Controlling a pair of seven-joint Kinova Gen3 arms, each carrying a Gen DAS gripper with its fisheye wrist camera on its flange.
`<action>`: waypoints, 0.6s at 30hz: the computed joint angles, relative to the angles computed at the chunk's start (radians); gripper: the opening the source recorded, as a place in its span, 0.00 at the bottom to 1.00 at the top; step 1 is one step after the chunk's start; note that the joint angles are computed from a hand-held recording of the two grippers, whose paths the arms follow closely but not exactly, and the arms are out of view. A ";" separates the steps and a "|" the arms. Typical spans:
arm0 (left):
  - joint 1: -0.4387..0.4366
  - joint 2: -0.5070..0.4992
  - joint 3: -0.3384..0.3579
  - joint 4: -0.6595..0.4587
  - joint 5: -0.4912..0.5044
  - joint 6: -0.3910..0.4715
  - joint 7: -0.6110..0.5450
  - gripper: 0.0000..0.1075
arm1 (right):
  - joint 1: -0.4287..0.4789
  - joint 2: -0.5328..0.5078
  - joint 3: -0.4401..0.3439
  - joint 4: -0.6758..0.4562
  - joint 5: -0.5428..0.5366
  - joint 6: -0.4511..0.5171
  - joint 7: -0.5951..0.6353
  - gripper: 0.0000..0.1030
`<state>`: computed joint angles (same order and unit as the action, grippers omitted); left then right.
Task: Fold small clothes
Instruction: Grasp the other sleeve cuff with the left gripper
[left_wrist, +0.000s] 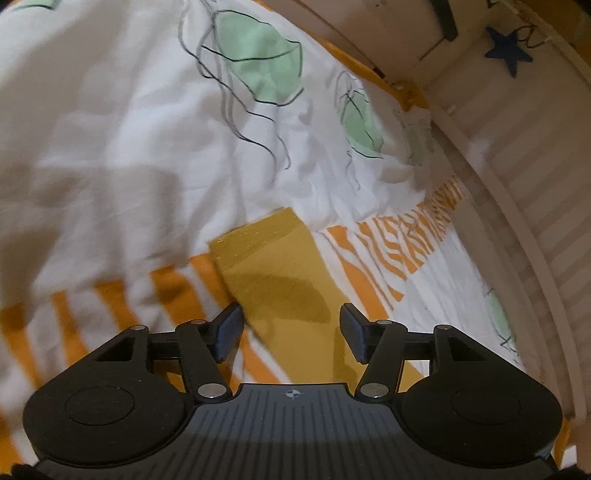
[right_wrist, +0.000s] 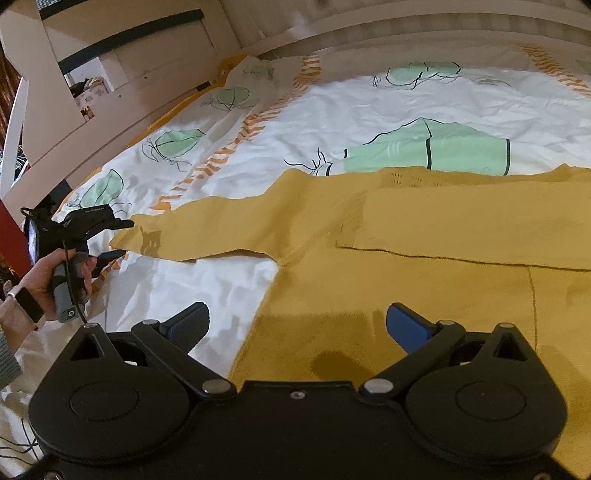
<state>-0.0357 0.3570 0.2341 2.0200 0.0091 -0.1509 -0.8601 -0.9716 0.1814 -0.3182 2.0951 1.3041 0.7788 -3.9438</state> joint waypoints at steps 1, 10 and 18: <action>-0.013 0.007 0.015 -0.004 -0.012 -0.005 0.000 0.53 | 0.003 0.003 0.002 -0.002 -0.001 -0.005 0.002 1.00; -0.060 0.055 0.075 -0.040 -0.046 -0.018 0.005 0.53 | 0.017 0.027 0.021 0.002 0.024 -0.048 -0.040 1.00; -0.105 0.045 0.136 -0.039 -0.081 -0.014 0.068 0.06 | 0.021 0.016 0.020 0.024 0.029 -0.050 -0.076 1.00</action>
<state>-0.1410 0.4016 0.3700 1.9811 -0.0715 -0.1645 -0.7920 -0.9510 0.1972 -0.2982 2.1196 1.3327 0.7292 -4.0200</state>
